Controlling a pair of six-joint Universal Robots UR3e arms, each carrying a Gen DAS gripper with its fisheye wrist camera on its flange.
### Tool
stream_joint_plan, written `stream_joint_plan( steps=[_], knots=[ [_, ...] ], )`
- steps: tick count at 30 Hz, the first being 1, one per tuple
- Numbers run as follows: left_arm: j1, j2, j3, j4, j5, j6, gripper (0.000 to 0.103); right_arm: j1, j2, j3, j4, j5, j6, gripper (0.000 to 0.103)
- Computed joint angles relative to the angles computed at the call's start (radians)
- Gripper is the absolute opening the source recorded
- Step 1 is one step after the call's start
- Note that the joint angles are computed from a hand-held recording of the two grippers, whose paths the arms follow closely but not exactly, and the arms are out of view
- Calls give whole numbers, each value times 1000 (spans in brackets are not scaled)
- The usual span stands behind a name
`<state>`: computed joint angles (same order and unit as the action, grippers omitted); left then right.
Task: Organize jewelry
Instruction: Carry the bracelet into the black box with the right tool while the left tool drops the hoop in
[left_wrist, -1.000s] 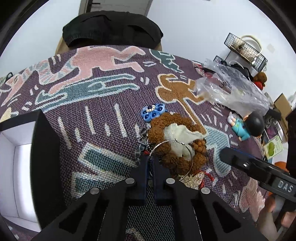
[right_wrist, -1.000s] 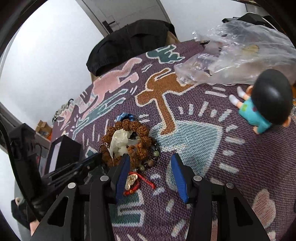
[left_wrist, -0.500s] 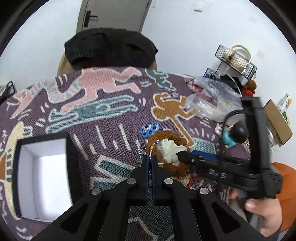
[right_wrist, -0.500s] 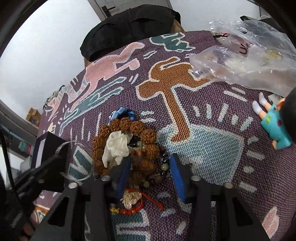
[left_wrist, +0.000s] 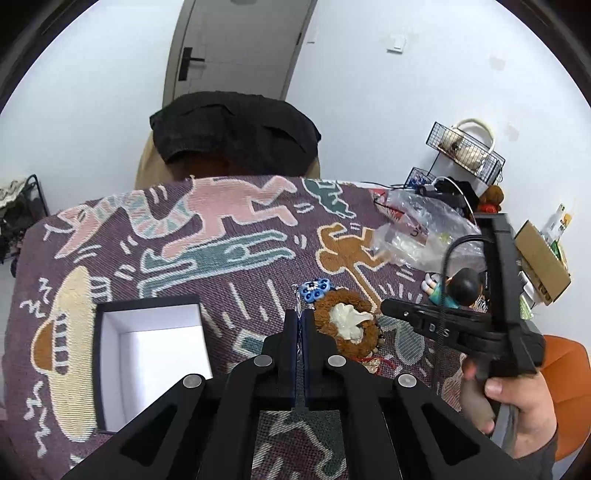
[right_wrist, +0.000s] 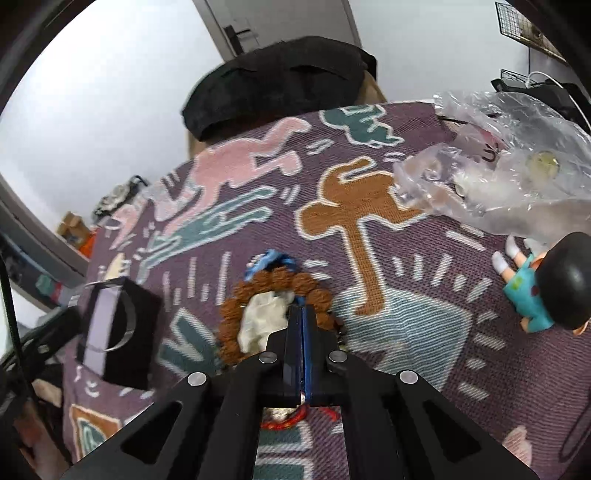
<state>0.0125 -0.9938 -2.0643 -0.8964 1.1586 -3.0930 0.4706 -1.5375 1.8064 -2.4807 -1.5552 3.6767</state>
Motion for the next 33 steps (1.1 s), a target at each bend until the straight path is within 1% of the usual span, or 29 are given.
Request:
stream_joint_plan(
  steps=[1,2,3,5,6,8,11,14,16,18,19,22,26,31,33],
  knots=[
    [15,13,-1,-13,-8,10,1,-9,13,-12,13,14,-9,3],
    [35,29,-4,-30,-19,22,1,-18,26,-25,33,31,-20,7],
    [54,43,-7,-44,-29,33,1,-21,38,-33,43,36,-26,16],
    [95,65,-12,-72,-51,54,1,-9,69,-53,40,4,-29,29],
    [120,79,-15,-90,-65,69,1,-6,82,-60,42,-8,-33,30],
    [157,105,-21,-121,-84,94,1,0,110,-89,70,-25,-36,31],
    [216,140,-33,-168,-115,136,1,-1,147,-110,69,-25,-46,31],
    [259,160,-38,-203,-135,166,1,0,178,-113,34,-30,-50,30],
    [290,174,-41,-231,-148,191,1,-10,183,-103,11,-19,-40,27],
    [317,186,-43,-254,-159,213,1,-8,166,-84,-16,-31,-35,24],
    [333,194,-46,-263,-163,224,1,-3,158,-79,-26,-36,-36,19],
    [382,213,-49,-302,-182,249,1,9,104,-65,-36,-42,-33,19],
    [447,254,-53,-361,-206,294,2,46,66,-103,-15,-72,-49,19],
    [519,286,-50,-440,-216,350,2,109,64,-199,21,-119,-53,19],
    [541,280,-44,-471,-209,369,2,127,70,-232,29,-122,-53,19]
  ],
)
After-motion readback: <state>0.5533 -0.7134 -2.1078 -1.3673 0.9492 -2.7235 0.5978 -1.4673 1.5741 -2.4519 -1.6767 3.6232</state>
